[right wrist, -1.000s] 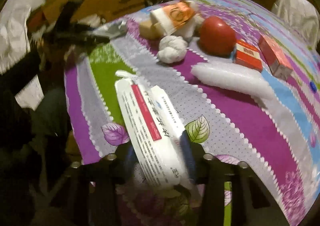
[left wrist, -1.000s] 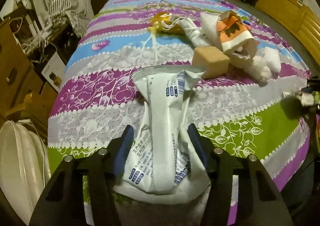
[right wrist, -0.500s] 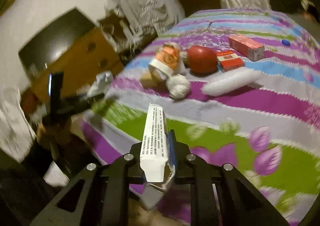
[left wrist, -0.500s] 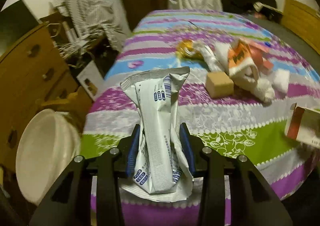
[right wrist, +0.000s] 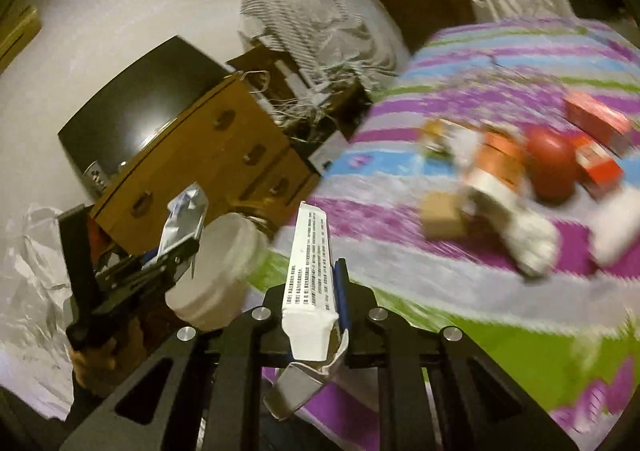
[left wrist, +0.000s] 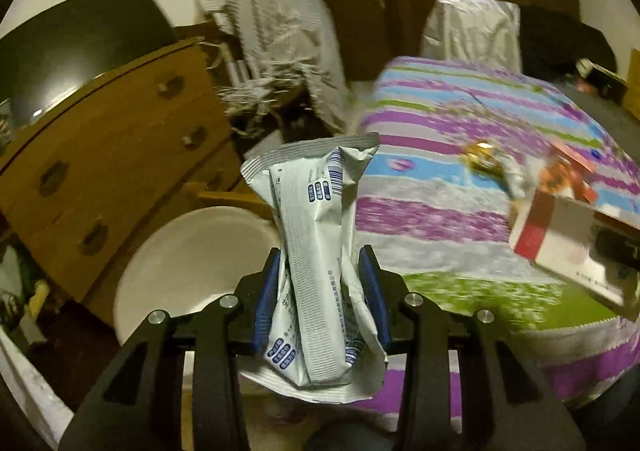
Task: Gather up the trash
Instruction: 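Carry the wrapper and box to the bucket and release both inside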
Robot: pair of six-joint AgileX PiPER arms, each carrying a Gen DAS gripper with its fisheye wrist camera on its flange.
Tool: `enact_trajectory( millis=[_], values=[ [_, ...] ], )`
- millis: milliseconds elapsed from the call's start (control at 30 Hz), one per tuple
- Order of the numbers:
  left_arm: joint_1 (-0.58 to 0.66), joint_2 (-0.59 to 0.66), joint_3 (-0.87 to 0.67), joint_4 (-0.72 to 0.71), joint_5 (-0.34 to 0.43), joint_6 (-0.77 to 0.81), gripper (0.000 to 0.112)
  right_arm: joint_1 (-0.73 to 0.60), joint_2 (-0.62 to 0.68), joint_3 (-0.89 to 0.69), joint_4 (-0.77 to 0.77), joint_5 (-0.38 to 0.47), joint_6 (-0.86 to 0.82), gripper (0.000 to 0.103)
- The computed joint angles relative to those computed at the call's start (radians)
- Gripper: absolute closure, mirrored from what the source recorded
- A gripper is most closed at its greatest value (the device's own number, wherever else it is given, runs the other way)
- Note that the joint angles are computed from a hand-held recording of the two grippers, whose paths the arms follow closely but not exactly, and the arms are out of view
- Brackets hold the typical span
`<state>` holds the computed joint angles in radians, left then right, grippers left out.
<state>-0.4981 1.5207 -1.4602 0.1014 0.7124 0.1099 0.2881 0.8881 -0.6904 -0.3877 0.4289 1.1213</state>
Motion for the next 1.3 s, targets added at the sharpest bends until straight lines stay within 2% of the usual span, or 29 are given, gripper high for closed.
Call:
enact_trajectory(
  millis=[67,167,267,567,700,867,1133,1300],
  values=[
    [0.061,0.0,-0.022,-0.032,0.008,0.038,0.074,0.031,0.109,-0.1,-0.03,-0.015,0.02,0.087],
    [0.156,0.011,-0.057,-0.083,0.017,0.097,0.074,0.099,0.28,-0.284,-0.101,0.009,0.06,0.087],
    [0.232,0.033,-0.092,-0.119,0.025,0.149,0.074,0.131,0.455,-0.489,-0.061,0.043,-0.012,0.087],
    [0.381,0.16,-0.228,-0.177,0.069,0.234,0.074,0.19,0.912,-1.131,0.047,0.265,-0.205,0.087],
    [0.42,0.229,-0.301,-0.203,0.096,0.248,0.074,0.184,1.072,-1.352,0.095,0.359,-0.284,0.087],
    [0.428,0.291,-0.352,-0.204,0.109,0.241,0.074,0.173,1.187,-1.5,0.135,0.425,-0.331,0.087],
    [0.42,0.344,-0.392,-0.19,0.116,0.221,0.074,0.155,1.258,-1.567,0.17,0.446,-0.374,0.087],
    [0.416,0.356,-0.392,-0.178,0.105,0.217,0.074,0.149,1.324,-1.679,0.194,0.499,-0.413,0.087]
  ],
)
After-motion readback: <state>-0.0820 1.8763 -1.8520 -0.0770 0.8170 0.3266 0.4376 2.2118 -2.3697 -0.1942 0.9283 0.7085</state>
